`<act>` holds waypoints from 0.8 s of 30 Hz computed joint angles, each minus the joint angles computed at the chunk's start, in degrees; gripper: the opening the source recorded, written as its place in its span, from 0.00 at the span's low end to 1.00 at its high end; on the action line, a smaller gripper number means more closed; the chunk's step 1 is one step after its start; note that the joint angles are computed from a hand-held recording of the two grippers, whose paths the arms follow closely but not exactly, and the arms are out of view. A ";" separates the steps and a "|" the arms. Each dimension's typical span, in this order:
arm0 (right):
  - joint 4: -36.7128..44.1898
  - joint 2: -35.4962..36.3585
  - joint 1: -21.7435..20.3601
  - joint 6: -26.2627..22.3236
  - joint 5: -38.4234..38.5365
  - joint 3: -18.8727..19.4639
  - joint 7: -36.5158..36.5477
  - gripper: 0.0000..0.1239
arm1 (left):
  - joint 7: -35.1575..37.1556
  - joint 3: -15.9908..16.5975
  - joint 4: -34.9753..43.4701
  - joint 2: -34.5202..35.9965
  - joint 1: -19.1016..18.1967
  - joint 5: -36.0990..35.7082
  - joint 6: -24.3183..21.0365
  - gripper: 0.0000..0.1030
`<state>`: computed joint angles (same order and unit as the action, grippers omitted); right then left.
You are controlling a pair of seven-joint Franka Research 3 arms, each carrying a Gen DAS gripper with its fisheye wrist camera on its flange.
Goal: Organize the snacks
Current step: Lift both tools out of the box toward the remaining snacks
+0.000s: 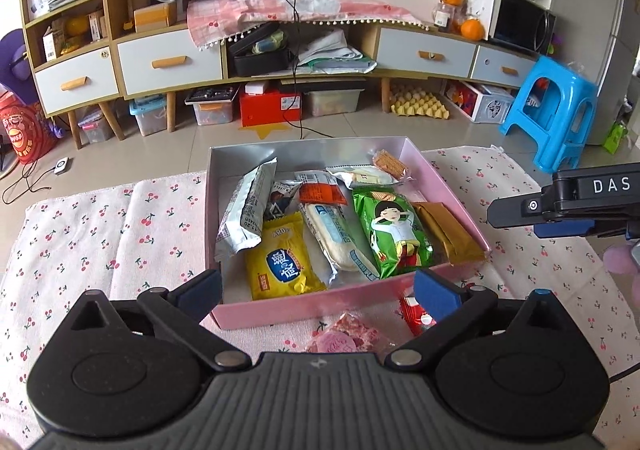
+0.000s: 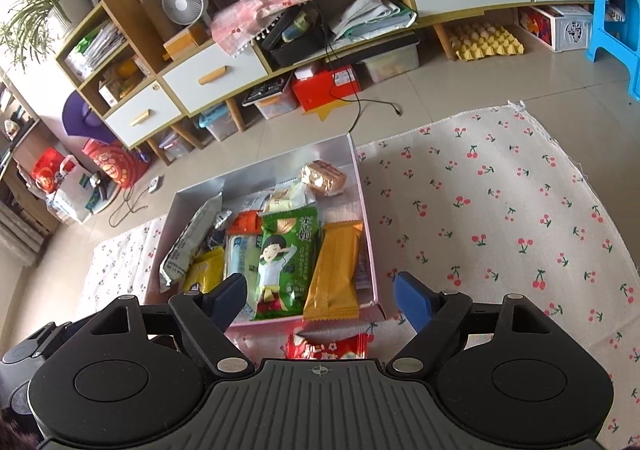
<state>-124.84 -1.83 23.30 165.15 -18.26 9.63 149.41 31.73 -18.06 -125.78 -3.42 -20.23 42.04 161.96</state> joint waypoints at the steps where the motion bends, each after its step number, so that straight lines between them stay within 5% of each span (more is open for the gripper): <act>1: -0.61 -0.49 0.13 -0.10 0.05 0.11 -0.01 0.67 | 0.06 0.04 -0.65 -0.50 -0.07 -0.48 0.29 0.99; 16: -7.84 -3.81 1.44 3.02 4.20 3.27 -5.15 0.68 | 0.34 -1.42 -10.78 -7.82 1.01 -5.09 4.03 0.99; 24: -7.88 -3.09 2.65 -0.91 0.15 4.57 -12.08 0.73 | 5.87 -1.35 -14.65 -9.59 1.03 -7.38 3.84 0.99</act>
<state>-132.72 -4.93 25.95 164.24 -18.10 14.20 137.34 37.60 -19.40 -140.44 -13.00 -19.20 34.66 165.80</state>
